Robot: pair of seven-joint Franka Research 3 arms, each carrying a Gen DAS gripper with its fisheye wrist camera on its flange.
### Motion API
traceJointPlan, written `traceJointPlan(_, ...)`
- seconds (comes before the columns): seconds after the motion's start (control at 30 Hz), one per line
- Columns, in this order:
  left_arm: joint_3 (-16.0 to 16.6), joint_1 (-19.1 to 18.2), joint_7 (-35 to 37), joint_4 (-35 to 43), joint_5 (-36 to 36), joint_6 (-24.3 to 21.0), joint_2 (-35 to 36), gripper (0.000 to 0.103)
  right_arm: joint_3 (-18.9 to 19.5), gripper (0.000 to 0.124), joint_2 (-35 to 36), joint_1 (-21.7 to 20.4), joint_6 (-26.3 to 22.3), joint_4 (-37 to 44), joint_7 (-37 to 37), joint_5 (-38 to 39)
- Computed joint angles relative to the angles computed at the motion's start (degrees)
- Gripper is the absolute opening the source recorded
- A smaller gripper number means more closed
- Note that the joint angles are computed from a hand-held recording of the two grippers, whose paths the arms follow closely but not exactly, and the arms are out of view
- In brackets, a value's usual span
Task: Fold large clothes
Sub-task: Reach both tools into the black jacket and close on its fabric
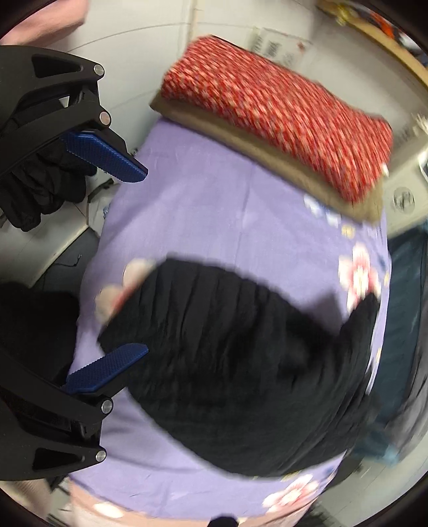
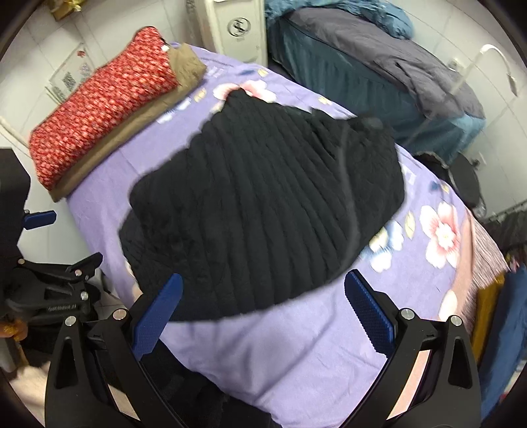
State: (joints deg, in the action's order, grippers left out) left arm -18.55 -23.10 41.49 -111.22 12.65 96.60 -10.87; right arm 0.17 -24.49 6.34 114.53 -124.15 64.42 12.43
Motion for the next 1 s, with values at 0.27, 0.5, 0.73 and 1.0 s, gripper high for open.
traceJointPlan(0.27,2.7,3.3,-5.5,-11.0,-1.6,4.2,-9.7,0.097,3.8,0.097,13.4,5.2,6.2,8.4,2.7,3.6)
traceJointPlan(0.5,4.0,3.1,-7.6,-19.9,-8.1,13.6,-14.8,0.097,1.5,0.04,16.9,5.5,9.5,6.9,1.9,4.5)
traceJointPlan(0.73,5.7,1.5,-5.7,-25.5,-14.3,26.1,-16.3,0.096,-3.0,0.015,6.3,-3.2,14.9,-5.0,6.3,0.1)
traceJointPlan(1.0,5.5,1.5,0.3,-22.2,-15.9,35.7,-8.6,0.096,-6.3,0.015,-4.9,-18.5,5.3,-18.7,13.5,-13.2)
